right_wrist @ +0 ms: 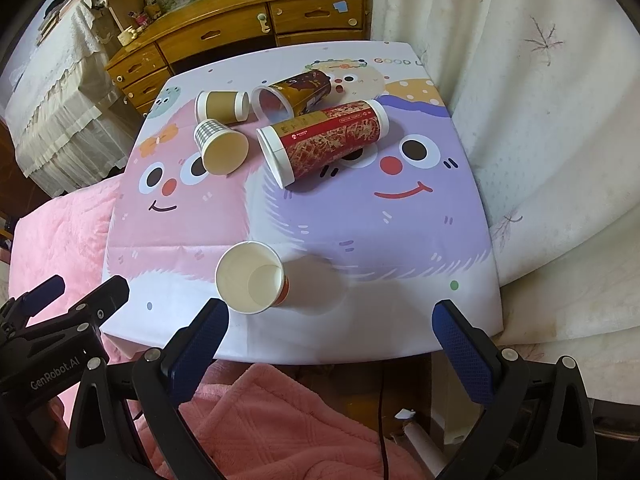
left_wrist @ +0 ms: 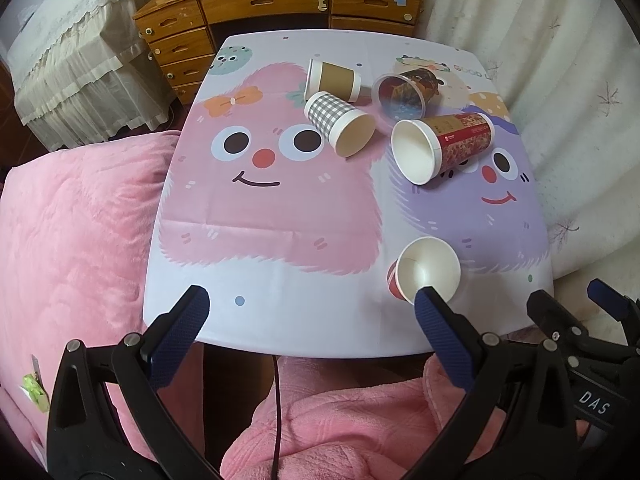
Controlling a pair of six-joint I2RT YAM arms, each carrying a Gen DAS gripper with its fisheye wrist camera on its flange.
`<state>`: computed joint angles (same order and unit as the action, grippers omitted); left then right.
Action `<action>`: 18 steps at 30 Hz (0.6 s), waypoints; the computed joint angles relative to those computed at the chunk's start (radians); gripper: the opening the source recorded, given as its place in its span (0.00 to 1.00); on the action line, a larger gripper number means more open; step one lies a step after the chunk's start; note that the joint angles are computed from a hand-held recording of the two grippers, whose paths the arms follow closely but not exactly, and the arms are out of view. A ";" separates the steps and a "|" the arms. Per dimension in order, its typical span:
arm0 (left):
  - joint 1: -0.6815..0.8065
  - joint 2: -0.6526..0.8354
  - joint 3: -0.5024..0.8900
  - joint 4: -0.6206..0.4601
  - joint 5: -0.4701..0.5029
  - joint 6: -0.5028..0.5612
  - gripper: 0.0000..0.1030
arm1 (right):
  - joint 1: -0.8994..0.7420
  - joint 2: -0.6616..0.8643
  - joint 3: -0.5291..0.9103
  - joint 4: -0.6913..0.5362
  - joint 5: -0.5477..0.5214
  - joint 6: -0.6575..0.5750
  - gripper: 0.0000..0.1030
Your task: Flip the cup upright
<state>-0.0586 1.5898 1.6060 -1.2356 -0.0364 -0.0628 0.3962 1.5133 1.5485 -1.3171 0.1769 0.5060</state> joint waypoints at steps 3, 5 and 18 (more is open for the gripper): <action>0.003 0.002 0.001 0.000 0.001 0.003 0.99 | 0.002 0.006 0.006 -0.001 0.001 0.003 1.00; 0.005 0.002 0.001 0.000 0.001 0.007 0.99 | 0.000 0.008 0.007 0.001 0.000 0.000 1.00; 0.006 -0.005 -0.010 0.006 0.002 0.014 0.99 | 0.025 0.004 -0.010 0.005 -0.001 0.027 1.00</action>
